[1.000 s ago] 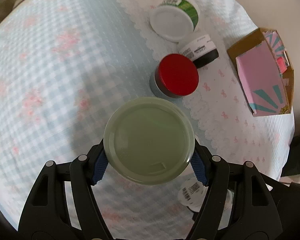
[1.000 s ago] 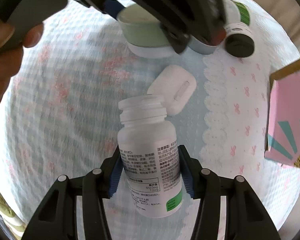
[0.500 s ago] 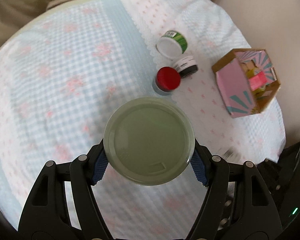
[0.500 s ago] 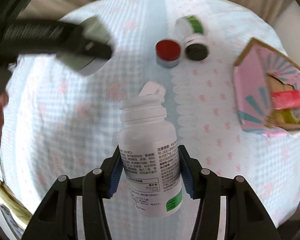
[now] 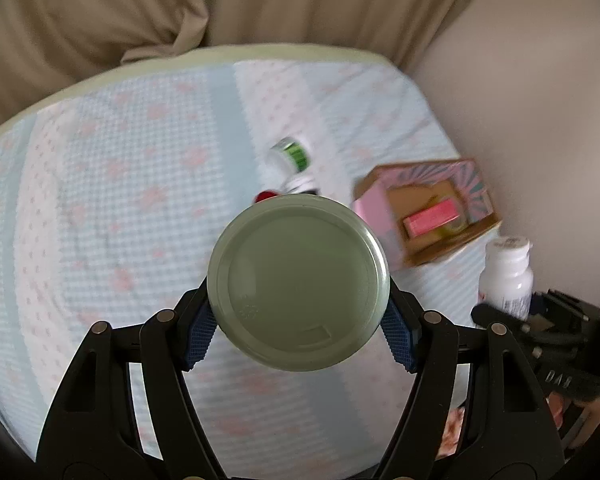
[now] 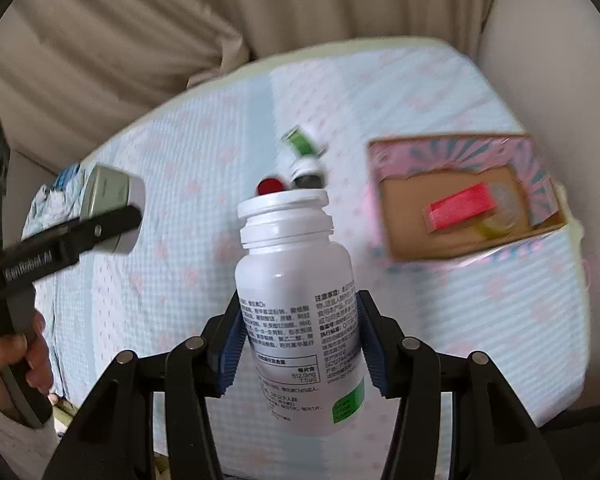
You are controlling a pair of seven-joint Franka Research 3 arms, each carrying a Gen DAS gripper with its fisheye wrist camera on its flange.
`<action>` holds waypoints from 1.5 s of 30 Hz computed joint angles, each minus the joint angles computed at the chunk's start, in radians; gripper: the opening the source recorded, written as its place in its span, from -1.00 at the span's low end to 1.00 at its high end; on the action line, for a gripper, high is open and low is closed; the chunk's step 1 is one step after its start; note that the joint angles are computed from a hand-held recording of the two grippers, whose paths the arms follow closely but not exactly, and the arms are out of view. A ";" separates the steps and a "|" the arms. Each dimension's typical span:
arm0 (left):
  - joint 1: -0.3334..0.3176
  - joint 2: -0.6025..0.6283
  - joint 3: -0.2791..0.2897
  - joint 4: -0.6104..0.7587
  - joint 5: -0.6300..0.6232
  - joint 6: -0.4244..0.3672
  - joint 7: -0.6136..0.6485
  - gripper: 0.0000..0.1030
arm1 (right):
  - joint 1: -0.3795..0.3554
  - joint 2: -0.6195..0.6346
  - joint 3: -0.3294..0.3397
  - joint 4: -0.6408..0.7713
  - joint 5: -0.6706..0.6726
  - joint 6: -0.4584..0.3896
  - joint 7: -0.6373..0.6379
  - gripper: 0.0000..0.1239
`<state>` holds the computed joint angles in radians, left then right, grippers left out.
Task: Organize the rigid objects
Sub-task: 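Carry the green jar and pill bottle over the cardboard box with both grippers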
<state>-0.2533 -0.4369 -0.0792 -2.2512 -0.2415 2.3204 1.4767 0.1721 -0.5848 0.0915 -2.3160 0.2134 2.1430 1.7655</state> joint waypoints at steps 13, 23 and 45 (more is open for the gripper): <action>-0.065 0.201 -0.208 0.206 0.201 0.041 -0.502 0.32 | -0.165 0.109 -0.243 0.163 0.053 -0.091 -0.401 -0.22; -0.139 0.500 -0.239 0.457 0.359 -0.039 -0.682 0.32 | -0.308 0.362 -0.289 0.335 0.101 -0.153 -0.557 -0.22; -0.265 1.184 -0.169 1.229 0.418 -0.378 -0.548 0.32 | -0.364 0.727 -0.246 0.509 0.126 -0.164 -0.607 -0.22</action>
